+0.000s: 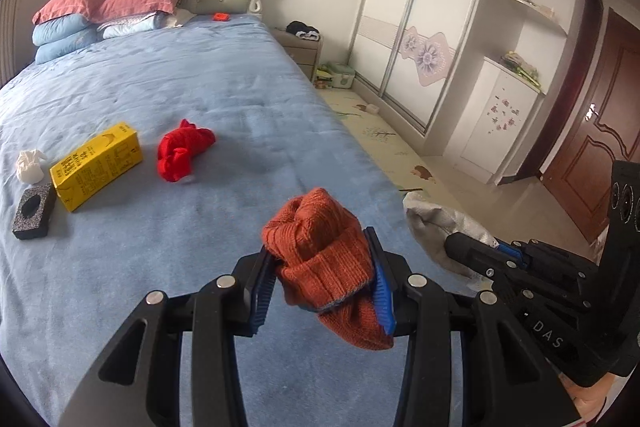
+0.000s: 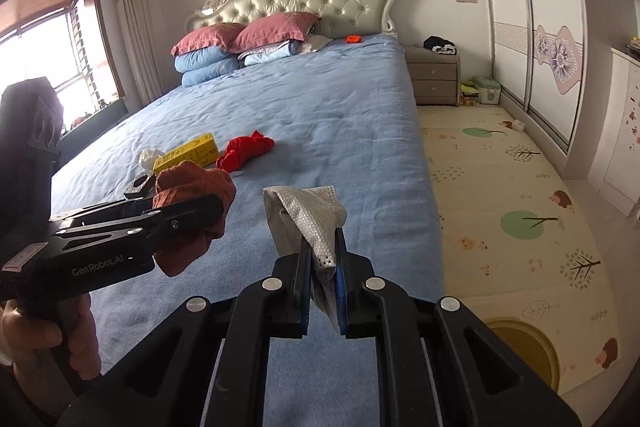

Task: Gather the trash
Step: 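Carry both items over the yellow bin and open both tools to drop them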

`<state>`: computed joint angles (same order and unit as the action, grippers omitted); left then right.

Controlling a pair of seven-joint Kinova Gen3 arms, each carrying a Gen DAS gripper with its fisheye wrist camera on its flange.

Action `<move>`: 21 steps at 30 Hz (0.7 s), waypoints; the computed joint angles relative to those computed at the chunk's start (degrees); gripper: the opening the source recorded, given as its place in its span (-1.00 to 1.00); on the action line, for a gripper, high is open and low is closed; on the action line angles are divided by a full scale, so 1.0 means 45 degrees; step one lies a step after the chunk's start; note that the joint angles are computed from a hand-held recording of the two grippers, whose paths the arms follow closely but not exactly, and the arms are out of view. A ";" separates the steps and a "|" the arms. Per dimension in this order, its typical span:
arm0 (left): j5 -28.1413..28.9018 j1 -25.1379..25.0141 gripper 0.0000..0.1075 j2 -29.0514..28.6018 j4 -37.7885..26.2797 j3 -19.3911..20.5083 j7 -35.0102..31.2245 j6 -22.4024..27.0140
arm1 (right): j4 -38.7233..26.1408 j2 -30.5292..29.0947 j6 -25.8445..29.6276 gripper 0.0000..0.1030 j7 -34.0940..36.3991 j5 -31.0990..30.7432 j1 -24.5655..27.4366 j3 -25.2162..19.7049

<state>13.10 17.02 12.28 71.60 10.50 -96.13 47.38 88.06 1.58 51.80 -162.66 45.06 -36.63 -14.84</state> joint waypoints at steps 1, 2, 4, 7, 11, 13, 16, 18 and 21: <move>0.0110 0.0034 -0.21 0.0003 -0.0012 0.0115 -0.0149 0.0056 | 0.0272 -0.0273 0.0127 -0.80 -0.0446 0.0214 -0.0068 -0.0052; 0.0235 0.0094 -0.21 0.0030 -0.0049 0.0242 -0.0332 0.0115 | 0.0503 -0.0524 0.0312 -0.80 -0.0847 0.0436 -0.0088 -0.0168; 0.0268 0.0368 -0.21 0.0069 -0.0102 0.0403 -0.0500 0.0176 | 0.0934 -0.0992 0.0881 -0.80 -0.1552 0.0831 -0.0035 -0.0539; 0.0398 0.0789 -0.21 0.0318 -0.0349 0.0659 -0.0801 0.0370 | 0.1514 -0.1632 0.1800 -0.80 -0.2487 0.1234 0.0193 -0.1172; 0.0354 0.1494 -0.21 0.0765 -0.0773 0.0886 -0.0988 0.0752 | 0.2256 -0.2468 0.2860 -0.80 -0.3636 0.1355 0.0683 -0.2010; 0.0260 0.1878 -0.21 0.1006 -0.0992 0.0958 -0.1034 0.0948 | 0.2624 -0.2817 0.3376 -0.80 -0.4232 0.1313 0.0968 -0.2449; 0.0214 0.2409 -0.21 0.1480 -0.1447 0.1146 -0.1298 0.1471 | 0.3273 -0.3343 0.3849 -0.80 -0.5183 0.1001 0.1341 -0.3024; 0.0358 0.2692 -0.21 0.1982 -0.1944 0.1283 -0.1430 0.2098 | 0.3766 -0.3663 0.3945 -0.80 -0.5733 0.0654 0.1596 -0.3325; -0.0165 0.3607 -0.21 0.2793 -0.2869 0.1097 -0.1078 0.2951 | 0.4451 -0.4148 0.3923 -0.80 -0.6238 -0.0076 0.1982 -0.3469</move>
<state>12.35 33.25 24.85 58.68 15.43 -100.98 60.66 108.09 -17.08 69.45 -190.73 44.71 -27.71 -30.45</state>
